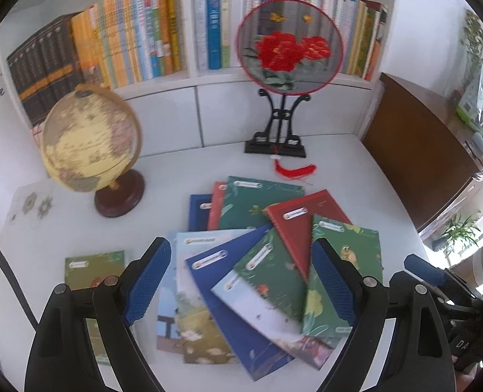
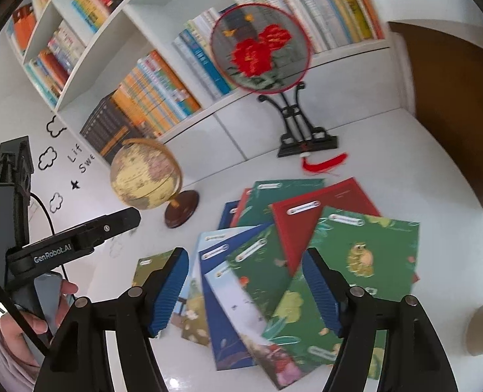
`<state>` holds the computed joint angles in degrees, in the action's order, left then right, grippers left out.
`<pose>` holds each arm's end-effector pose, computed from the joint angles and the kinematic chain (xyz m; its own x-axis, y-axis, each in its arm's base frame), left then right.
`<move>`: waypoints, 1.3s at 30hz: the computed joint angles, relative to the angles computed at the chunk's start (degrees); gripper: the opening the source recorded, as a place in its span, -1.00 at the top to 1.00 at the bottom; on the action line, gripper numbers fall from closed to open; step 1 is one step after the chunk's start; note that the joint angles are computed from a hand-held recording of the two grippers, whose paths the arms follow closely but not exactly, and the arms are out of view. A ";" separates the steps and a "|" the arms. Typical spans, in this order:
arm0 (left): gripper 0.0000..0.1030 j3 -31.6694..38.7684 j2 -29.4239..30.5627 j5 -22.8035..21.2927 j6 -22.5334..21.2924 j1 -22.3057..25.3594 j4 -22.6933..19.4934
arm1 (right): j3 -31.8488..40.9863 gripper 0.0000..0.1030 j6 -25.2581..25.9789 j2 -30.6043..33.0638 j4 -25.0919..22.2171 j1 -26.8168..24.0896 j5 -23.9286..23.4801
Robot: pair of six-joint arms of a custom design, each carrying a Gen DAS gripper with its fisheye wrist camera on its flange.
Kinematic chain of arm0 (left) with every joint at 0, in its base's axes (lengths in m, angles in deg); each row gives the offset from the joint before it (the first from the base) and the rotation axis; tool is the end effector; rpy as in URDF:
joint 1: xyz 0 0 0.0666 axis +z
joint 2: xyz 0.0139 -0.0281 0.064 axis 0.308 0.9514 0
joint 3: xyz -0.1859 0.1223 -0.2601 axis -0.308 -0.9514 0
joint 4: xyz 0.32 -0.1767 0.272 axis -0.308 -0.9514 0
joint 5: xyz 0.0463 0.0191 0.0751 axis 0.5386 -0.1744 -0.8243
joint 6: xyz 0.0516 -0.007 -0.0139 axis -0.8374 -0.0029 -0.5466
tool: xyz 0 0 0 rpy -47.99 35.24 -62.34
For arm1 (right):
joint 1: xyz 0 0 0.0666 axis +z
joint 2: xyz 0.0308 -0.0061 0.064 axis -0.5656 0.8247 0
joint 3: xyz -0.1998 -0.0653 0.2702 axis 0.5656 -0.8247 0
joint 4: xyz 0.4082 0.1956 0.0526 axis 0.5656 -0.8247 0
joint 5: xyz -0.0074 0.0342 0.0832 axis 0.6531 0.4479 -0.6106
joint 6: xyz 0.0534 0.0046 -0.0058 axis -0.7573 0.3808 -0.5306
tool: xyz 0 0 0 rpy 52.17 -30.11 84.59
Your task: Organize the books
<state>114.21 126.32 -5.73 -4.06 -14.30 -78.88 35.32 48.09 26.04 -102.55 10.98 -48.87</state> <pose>0.3502 -0.2065 0.5586 -0.7740 -0.1012 -0.6250 -0.0950 0.9945 -0.0434 0.3333 0.3384 0.5141 -0.7858 0.0049 -0.6184 -0.3367 0.8353 0.4346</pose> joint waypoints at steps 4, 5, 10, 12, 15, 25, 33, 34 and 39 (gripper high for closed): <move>-0.69 1.72 3.10 1.68 -0.19 -0.99 0.50 | -2.41 -0.45 -0.77 -1.71 0.35 -2.06 -0.54; -0.69 2.00 3.72 2.18 -0.18 -1.13 0.57 | -2.92 -0.47 -1.01 -1.98 0.38 -2.48 -0.59; -0.69 1.85 6.65 9.21 -1.20 -1.32 3.05 | -7.30 -0.51 -3.89 -3.96 0.92 -5.76 -2.15; -0.69 1.67 8.02 12.10 -2.14 -1.34 2.82 | -9.11 -0.51 -5.67 -4.52 0.48 -7.11 -2.39; -0.69 0.10 10.13 16.50 -0.58 -1.19 3.62 | -10.98 -0.51 -8.29 -4.35 -1.44 -8.95 -3.10; -0.66 -4.72 12.41 23.35 -1.06 -1.88 4.37 | -14.35 -0.51 -9.99 -3.03 -6.15 -12.06 -6.44; -0.36 -7.53 11.94 26.91 -0.27 -2.28 5.43 | -17.25 -0.51 -12.09 -4.22 -4.54 -13.69 -10.70; -0.36 -7.90 11.73 26.62 -0.48 -2.29 6.00 | -17.21 -0.51 -12.17 -4.16 -4.42 -13.63 -10.83; -0.35 -7.54 12.26 26.52 -0.91 -2.63 6.04 | -17.56 -0.51 -11.75 -4.39 -3.50 -13.62 -11.66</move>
<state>106.67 138.58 20.78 -4.96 -16.94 -72.84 17.76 36.34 21.65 -106.06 -2.64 -60.53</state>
